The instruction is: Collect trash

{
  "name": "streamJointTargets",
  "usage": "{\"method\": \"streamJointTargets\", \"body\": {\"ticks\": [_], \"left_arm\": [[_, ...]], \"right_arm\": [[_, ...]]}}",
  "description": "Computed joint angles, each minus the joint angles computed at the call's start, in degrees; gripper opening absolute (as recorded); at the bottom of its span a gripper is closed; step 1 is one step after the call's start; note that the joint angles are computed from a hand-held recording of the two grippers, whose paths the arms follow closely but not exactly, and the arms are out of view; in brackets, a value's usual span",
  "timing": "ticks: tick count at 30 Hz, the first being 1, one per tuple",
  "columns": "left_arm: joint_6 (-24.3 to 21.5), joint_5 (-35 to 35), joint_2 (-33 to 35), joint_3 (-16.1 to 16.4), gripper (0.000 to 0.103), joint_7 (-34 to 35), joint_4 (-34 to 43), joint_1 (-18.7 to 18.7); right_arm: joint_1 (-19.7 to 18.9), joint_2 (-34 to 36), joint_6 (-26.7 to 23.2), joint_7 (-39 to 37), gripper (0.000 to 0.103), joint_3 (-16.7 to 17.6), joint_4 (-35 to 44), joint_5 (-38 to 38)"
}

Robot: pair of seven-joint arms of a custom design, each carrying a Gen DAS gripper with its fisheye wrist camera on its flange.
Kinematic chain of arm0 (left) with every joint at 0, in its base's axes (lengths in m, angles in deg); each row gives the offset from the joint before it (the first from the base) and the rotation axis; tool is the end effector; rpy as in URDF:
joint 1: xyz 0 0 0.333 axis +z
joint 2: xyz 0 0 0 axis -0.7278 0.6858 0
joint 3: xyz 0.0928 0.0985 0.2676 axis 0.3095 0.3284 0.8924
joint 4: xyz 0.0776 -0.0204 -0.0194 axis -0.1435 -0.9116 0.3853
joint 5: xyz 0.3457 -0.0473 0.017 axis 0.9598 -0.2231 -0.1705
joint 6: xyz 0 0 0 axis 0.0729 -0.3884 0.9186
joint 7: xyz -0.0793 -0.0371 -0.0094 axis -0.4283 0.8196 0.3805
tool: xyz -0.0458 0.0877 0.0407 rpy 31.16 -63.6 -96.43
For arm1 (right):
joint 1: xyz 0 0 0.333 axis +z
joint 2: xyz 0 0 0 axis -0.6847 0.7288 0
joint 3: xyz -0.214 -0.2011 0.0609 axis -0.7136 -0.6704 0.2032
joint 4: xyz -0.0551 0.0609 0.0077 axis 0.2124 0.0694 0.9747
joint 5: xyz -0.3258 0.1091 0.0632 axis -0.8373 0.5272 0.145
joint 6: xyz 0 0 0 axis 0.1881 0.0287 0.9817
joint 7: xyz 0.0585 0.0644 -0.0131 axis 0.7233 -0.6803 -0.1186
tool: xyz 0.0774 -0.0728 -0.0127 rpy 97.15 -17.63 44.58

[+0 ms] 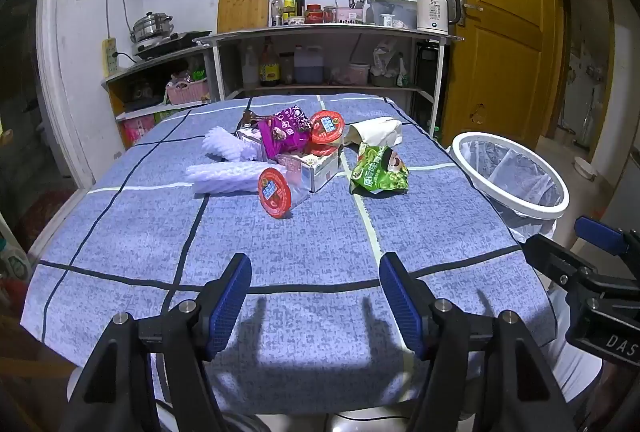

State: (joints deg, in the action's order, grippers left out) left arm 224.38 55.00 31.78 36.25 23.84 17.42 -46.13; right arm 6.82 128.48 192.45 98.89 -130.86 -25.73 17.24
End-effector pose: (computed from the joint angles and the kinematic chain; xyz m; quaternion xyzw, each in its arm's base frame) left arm 0.7392 -0.1737 0.3069 -0.4651 0.7654 -0.3728 0.2427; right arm 0.6590 0.1435 0.3046 -0.5128 0.7383 -0.3391 0.2774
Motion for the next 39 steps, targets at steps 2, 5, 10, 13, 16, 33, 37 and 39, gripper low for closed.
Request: {"method": "streamJointTargets", "body": {"ticks": [2,5,10,13,16,33,37,39], "left_arm": [[-0.09,-0.01,0.02,-0.14,0.066,0.05,0.02,0.09],[-0.14,-0.01,0.01,-0.1,0.066,0.02,0.04,0.06],[0.04,0.01,-0.14,-0.36,0.066,0.2,-0.45,0.4],[0.52,0.06,-0.4,-0.58,0.066,0.25,-1.36,0.77],[0.71,0.21,-0.36,-0.47,0.066,0.09,-1.35,0.7],[0.46,0.29,-0.36,-0.39,0.066,-0.12,-1.25,0.6],[0.54,0.36,-0.55,-0.41,0.066,-0.17,-1.65,0.75],[0.9,0.45,-0.59,-0.07,0.066,-0.44,-1.93,0.58]], "right_arm": [[-0.07,-0.17,-0.44,-0.09,0.089,0.08,0.06,-0.19],[-0.21,-0.35,-0.63,0.0,0.089,0.24,0.06,-0.45],[-0.29,-0.43,-0.54,0.31,0.089,0.3,0.0,-0.81],[-0.29,-0.41,-0.5,0.42,0.089,0.31,0.02,-0.96],[-0.39,-0.42,-0.52,0.48,0.089,0.41,0.04,-1.0],[-0.64,-0.31,-0.63,0.68,0.089,0.59,0.32,-1.28],[-0.83,-0.17,-0.73,0.79,0.089,0.71,0.59,-1.39],[-1.06,-0.22,-0.84,0.78,0.089,0.94,0.74,-1.53]]}}
